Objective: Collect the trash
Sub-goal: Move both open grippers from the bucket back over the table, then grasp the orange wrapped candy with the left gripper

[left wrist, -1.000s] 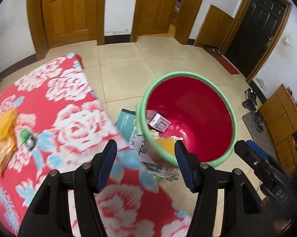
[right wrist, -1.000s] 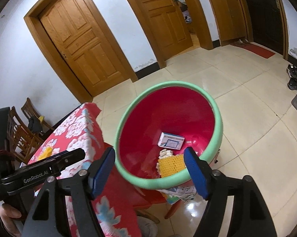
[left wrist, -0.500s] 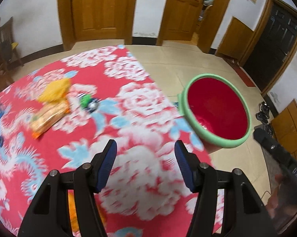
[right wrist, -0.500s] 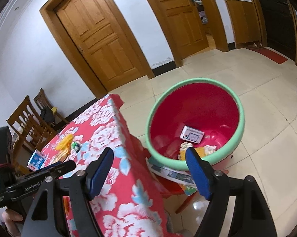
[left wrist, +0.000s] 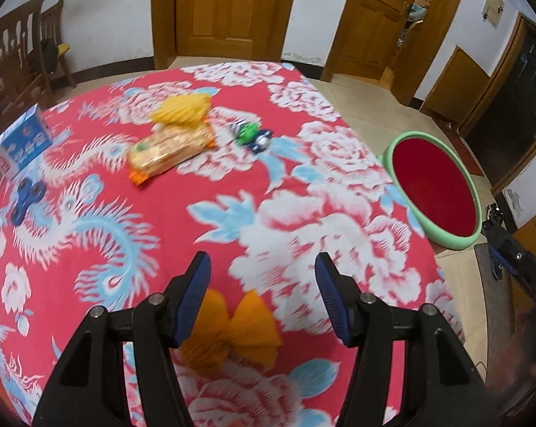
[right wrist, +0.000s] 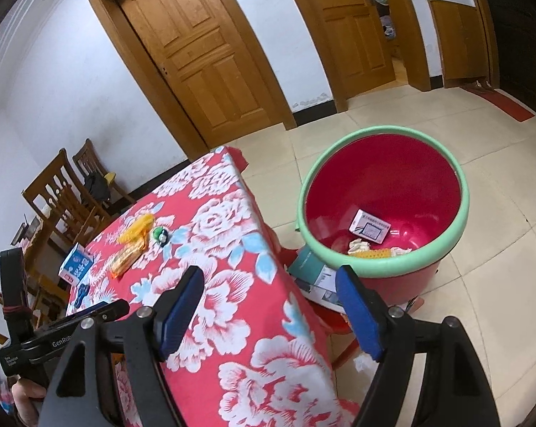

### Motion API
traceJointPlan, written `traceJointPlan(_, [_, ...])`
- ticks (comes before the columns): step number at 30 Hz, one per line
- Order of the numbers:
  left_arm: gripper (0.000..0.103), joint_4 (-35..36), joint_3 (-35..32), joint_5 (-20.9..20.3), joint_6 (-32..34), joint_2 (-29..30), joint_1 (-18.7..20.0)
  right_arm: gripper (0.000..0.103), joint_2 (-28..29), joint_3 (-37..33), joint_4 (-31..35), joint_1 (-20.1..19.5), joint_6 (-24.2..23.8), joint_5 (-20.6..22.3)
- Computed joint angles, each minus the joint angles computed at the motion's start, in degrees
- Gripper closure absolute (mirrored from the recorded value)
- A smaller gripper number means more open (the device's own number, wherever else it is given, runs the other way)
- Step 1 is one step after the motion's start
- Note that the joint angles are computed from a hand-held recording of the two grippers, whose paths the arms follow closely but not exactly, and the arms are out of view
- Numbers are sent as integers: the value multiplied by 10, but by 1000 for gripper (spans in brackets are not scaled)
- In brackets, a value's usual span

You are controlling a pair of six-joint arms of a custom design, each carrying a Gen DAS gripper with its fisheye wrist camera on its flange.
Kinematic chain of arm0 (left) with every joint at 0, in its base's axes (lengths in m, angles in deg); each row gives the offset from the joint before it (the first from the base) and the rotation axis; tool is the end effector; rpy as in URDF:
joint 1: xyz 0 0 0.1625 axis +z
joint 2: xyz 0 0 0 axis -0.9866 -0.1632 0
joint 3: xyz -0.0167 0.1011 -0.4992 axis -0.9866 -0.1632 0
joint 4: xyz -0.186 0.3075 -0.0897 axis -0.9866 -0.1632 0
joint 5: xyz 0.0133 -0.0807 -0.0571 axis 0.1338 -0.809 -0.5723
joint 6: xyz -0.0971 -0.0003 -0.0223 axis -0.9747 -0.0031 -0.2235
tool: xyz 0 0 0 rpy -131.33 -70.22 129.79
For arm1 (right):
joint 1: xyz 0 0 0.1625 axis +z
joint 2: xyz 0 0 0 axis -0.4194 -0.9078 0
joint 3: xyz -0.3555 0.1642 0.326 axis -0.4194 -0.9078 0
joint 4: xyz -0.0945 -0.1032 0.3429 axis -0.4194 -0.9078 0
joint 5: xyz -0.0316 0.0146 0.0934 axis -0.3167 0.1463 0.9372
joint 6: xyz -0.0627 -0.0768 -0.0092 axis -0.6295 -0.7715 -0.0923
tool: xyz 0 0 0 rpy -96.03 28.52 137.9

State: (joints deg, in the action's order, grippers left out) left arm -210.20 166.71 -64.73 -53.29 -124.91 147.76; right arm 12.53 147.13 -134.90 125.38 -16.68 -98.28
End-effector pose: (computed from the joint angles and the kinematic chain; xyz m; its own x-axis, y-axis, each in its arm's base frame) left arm -0.0734 -0.6864 0.2135 -0.8088 0.0201 -0.5877 0.3255 0.8477 -0.4188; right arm 0.2144 -0.6388 0.0650 -0.9261 0.0140 0.3769 -0.2579 0.7056 -0.6600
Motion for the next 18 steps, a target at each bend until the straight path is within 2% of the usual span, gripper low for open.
traceJointPlan(8, [43, -3, 36, 17, -18, -15, 14, 24, 9, -6, 19, 9, -3, -4])
traceJointPlan(18, [43, -17, 62, 4, -35, -25, 26, 24, 21, -19, 45, 21, -11, -6])
